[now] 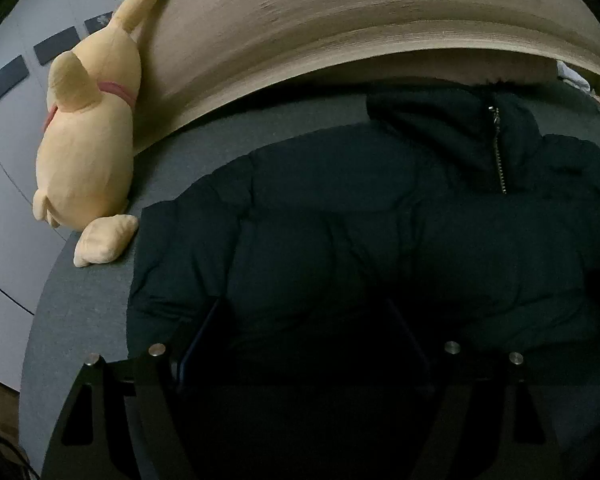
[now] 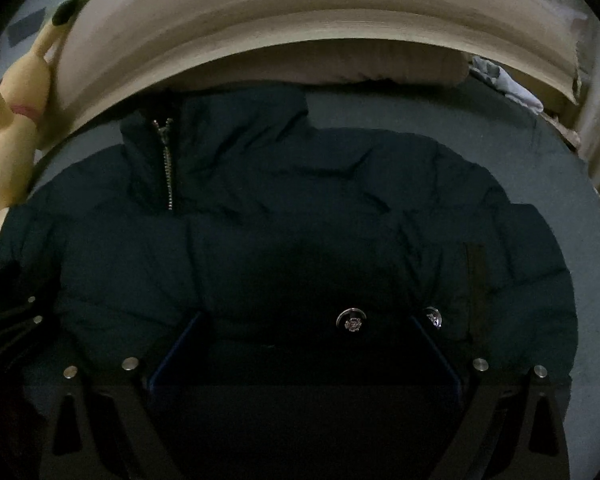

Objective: Fold large clothes

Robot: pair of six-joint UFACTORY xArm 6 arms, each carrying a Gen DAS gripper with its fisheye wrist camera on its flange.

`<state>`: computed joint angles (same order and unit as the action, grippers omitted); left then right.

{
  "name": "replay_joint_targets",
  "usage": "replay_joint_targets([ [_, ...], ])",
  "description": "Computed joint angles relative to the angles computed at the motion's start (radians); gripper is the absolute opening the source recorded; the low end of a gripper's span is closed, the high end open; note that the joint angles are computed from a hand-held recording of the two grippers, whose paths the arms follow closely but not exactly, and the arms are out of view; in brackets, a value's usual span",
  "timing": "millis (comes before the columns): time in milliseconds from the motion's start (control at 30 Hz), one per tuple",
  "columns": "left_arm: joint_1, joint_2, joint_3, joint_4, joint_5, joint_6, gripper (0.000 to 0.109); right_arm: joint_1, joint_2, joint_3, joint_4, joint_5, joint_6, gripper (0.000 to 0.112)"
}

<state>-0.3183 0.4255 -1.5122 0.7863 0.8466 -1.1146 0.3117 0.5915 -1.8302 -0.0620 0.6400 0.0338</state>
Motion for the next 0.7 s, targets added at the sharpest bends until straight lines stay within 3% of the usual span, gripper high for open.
replay_joint_targets([
  [67,0.007,-0.054,0.052,-0.007,-0.034,-0.01,0.082,-0.004,-0.034,0.041,0.027,-0.024,-0.018,0.1],
  [133,0.005,-0.135,0.13,0.065,-0.054,-0.104,0.082,-0.005,-0.114,0.142,0.068,-0.113,-0.024,0.1],
  [267,-0.018,-0.264,0.259,0.187,-0.083,-0.227,0.082,0.008,-0.28,0.337,0.226,-0.231,-0.184,0.101],
  [433,-0.031,-0.204,0.259,0.112,-0.069,-0.166,0.082,0.031,-0.288,0.382,0.191,-0.189,-0.212,0.101],
  [533,-0.042,-0.192,0.264,0.146,-0.062,-0.209,0.083,0.029,-0.254,0.377,0.165,-0.152,-0.197,0.102],
  [700,-0.038,-0.179,0.247,0.095,-0.062,-0.171,0.083,0.022,-0.237,0.352,0.155,-0.113,-0.17,0.103],
])
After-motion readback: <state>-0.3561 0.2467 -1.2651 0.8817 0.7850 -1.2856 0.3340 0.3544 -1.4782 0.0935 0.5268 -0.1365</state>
